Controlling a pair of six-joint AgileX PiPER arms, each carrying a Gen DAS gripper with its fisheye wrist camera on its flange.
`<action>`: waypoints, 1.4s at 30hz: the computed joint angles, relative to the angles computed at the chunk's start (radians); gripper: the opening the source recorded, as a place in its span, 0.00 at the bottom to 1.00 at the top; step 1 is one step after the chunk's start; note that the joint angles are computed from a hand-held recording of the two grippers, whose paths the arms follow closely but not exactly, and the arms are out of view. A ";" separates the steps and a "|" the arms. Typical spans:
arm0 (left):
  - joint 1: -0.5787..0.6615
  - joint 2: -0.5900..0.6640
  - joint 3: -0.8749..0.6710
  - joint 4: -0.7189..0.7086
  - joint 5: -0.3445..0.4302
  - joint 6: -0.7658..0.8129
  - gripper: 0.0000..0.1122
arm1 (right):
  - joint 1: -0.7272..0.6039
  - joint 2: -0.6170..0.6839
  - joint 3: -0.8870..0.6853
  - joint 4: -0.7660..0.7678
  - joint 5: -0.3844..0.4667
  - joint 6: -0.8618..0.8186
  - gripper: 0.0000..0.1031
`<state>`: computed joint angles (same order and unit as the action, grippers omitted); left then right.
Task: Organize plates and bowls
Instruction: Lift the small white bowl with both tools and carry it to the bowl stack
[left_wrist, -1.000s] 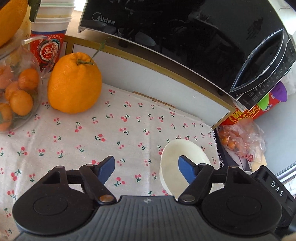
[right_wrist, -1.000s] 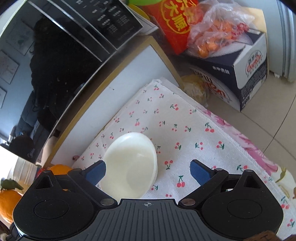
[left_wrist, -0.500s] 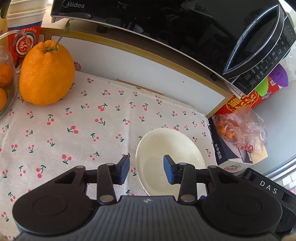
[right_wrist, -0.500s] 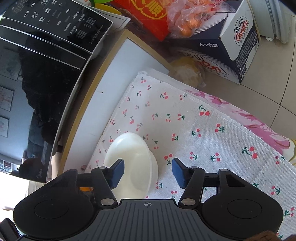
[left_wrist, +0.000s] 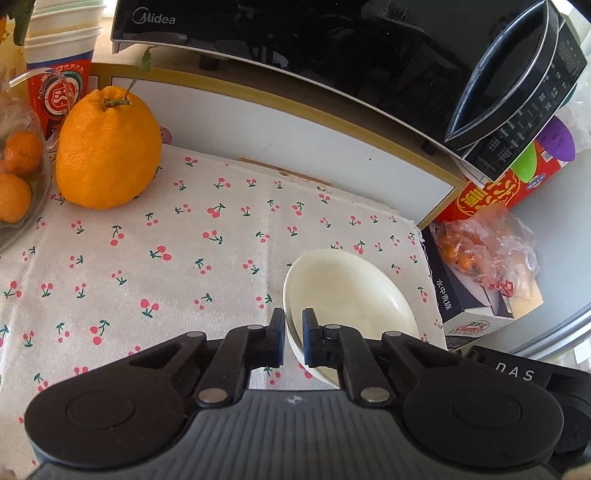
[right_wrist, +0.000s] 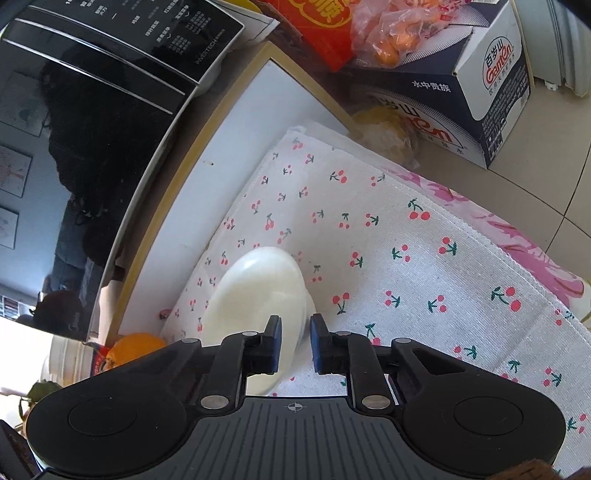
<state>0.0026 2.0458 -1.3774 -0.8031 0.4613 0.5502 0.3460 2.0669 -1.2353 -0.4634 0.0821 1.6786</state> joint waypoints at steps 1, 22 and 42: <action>0.007 -0.014 0.019 -0.030 -0.001 0.024 0.08 | 0.004 -0.002 -0.004 0.065 0.008 -0.076 0.16; 0.329 -0.236 0.237 -0.297 0.219 0.415 0.08 | 0.213 -0.079 -0.118 0.111 0.197 -0.257 0.16; 0.775 -0.224 0.180 -0.179 0.544 0.530 0.09 | 0.465 0.095 -0.509 0.291 0.413 -0.577 0.18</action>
<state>0.7772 1.8220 -1.1975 -0.9825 1.0055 1.0800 0.8111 2.1615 -1.7448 -0.1720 0.4954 1.1014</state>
